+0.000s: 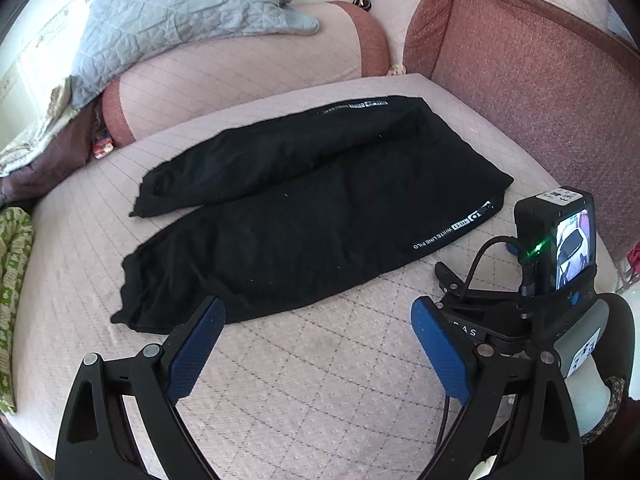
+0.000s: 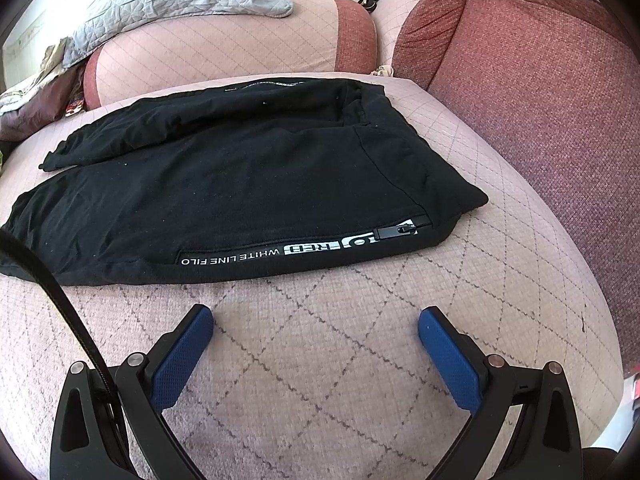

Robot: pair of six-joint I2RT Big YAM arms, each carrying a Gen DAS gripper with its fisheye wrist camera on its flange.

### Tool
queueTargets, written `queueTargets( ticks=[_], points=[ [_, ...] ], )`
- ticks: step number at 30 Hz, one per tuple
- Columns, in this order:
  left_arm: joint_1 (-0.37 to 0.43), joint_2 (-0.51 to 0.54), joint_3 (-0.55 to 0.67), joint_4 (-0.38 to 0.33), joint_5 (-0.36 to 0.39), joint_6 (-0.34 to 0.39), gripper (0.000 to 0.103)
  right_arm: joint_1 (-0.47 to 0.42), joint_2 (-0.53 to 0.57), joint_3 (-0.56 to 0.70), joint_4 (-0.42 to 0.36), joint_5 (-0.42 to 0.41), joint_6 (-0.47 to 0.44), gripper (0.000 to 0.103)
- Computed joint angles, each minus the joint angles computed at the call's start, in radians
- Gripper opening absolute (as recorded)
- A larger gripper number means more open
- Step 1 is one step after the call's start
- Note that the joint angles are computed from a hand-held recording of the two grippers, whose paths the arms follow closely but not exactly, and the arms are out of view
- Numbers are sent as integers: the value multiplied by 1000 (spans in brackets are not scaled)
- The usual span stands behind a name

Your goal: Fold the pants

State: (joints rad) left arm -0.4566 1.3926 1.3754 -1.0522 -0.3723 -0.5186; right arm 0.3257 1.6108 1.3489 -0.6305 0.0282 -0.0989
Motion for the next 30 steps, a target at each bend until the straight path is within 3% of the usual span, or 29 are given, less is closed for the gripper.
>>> queueTargets(
  ticks=[12,27,30],
  points=[
    [25,28,-7,25,111,-9,94,1,1,1,0,2,0,103],
    [3,-21,-24,-7,45,-64,94,-1,2,4,-5,-3,-1,103],
    [24,-63,-38,-10,15,-82,94,-17,2,42,-81,-43,15,101]
  ],
)
